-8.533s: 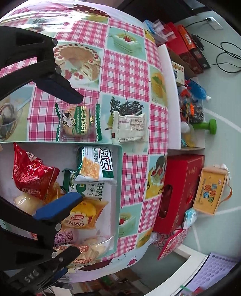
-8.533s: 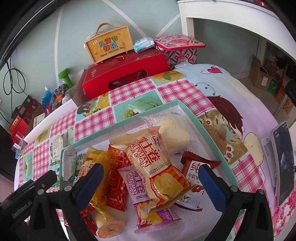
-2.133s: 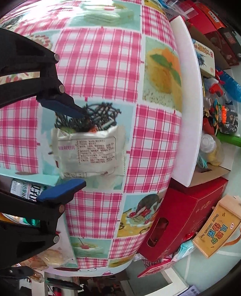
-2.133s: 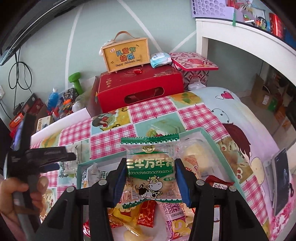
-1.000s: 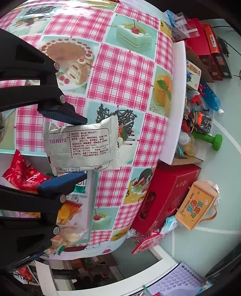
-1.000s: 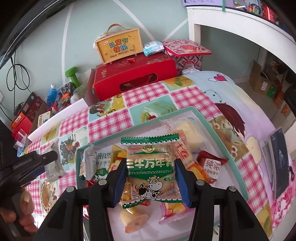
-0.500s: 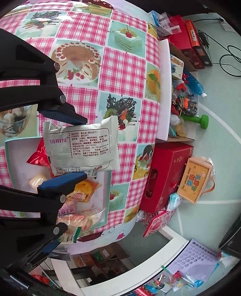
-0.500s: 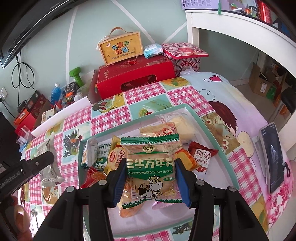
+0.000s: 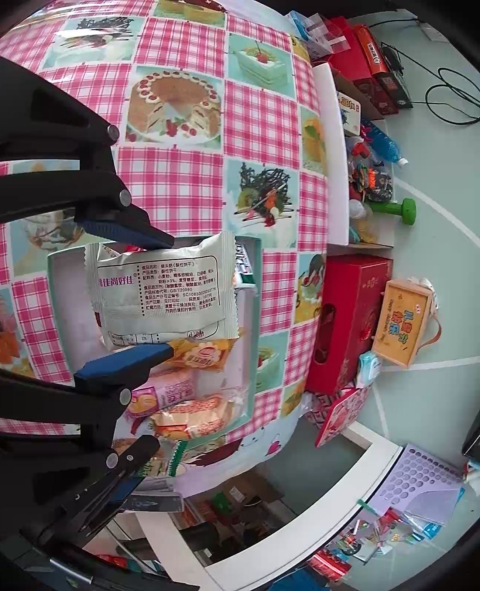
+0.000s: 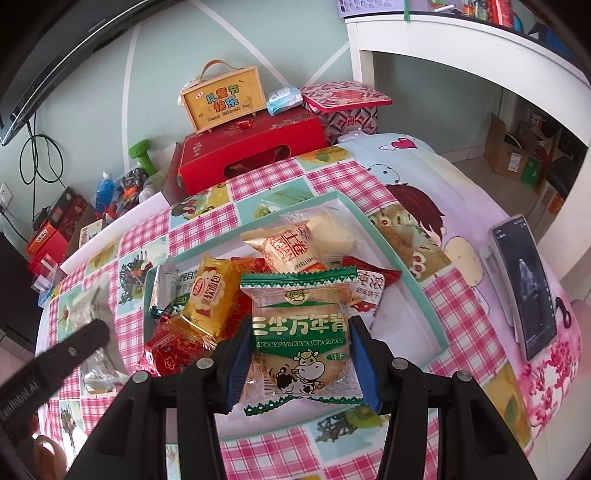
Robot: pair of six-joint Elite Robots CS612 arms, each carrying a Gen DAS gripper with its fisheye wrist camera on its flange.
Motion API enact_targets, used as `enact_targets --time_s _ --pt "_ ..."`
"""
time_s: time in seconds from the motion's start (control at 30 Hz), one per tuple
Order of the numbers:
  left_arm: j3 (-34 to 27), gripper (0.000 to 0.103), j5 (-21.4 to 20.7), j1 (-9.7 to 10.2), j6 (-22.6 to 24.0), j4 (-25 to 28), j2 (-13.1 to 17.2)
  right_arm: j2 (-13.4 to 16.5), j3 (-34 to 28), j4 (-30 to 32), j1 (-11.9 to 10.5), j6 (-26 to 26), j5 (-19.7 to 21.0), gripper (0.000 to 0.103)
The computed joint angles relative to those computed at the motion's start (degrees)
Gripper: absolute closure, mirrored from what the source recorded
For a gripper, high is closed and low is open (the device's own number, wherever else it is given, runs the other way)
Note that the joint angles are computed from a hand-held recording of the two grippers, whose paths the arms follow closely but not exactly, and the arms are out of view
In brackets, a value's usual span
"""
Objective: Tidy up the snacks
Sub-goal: 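Carry both packs up and over the white tray, then lower both packs into the tray and open both grippers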
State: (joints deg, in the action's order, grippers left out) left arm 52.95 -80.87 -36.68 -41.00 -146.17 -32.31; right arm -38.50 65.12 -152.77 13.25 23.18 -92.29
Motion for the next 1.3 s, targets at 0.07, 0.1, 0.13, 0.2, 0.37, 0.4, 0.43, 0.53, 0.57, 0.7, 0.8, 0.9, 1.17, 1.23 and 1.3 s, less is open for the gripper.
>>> enact_targets --time_s 0.07,0.1,0.13,0.2,0.37,0.4,0.43,0.53,0.57,0.7,0.8,0.9,1.17,1.23,1.3 --pt "0.4 0.049 -0.4 -0.2 0.4 -0.1 -0.1 -0.4 0.9 -0.5 -0.1 0.0 0.4 0.05" --pt "0.5 0.049 -0.7 -0.31 0.7 0.0 -0.1 -0.7 1.6 -1.0 -0.2 0.1 1.2 0.05" --pt "0.5 0.049 -1.2 -0.41 1.0 0.3 0.0 -1.0 2.2 -1.6 -0.3 0.1 2.0 0.05" --pt "0.1 0.049 -2.0 -0.54 1.5 1.0 0.3 -1.1 2.8 -2.0 -0.4 -0.2 2.6 0.05" --pt "-0.8 0.049 -1.9 -0.78 2.6 1.4 0.8 -0.6 2.0 -0.5 -0.2 -0.3 2.1 0.05" --pt "-1.0 0.049 -2.1 -0.77 2.6 1.6 0.9 -0.5 1.8 -0.8 -0.2 -0.4 2.1 0.05" --pt "-1.2 0.049 -2.3 -0.75 2.6 1.9 1.0 -0.3 1.6 -0.7 -0.2 -0.6 2.2 0.05" --pt "-1.7 0.049 -2.7 -0.73 2.8 2.9 1.3 0.2 0.9 -0.9 -0.2 -1.0 3.7 0.05" --pt "-1.7 0.049 -2.7 -0.74 3.0 3.0 1.4 0.3 0.8 -1.0 -0.2 -1.1 3.9 0.05" --pt "-2.3 0.049 -2.9 -0.77 3.3 3.9 1.7 0.9 0.2 -1.4 -0.4 -0.8 5.1 0.05" --pt "-2.8 0.049 -3.0 -0.74 3.3 4.7 2.0 1.2 -0.3 -0.7 -0.4 -0.6 5.7 0.05" --pt "-3.3 0.049 -3.7 -0.58 2.9 5.5 2.4 1.6 -0.8 0.3 -0.6 -0.5 6.3 0.05" --pt "-4.9 0.049 -5.9 -0.22 1.6 7.8 3.6 2.7 -2.0 3.0 -0.7 -0.6 7.2 0.05" --pt "-5.3 0.049 -6.3 -0.16 1.3 8.3 3.8 3.0 -2.4 3.7 -0.8 -0.7 7.2 0.05" --pt "-5.5 0.049 -6.5 -0.13 1.1 8.9 4.0 3.4 -3.1 4.8 -0.8 -0.8 7.4 0.05"
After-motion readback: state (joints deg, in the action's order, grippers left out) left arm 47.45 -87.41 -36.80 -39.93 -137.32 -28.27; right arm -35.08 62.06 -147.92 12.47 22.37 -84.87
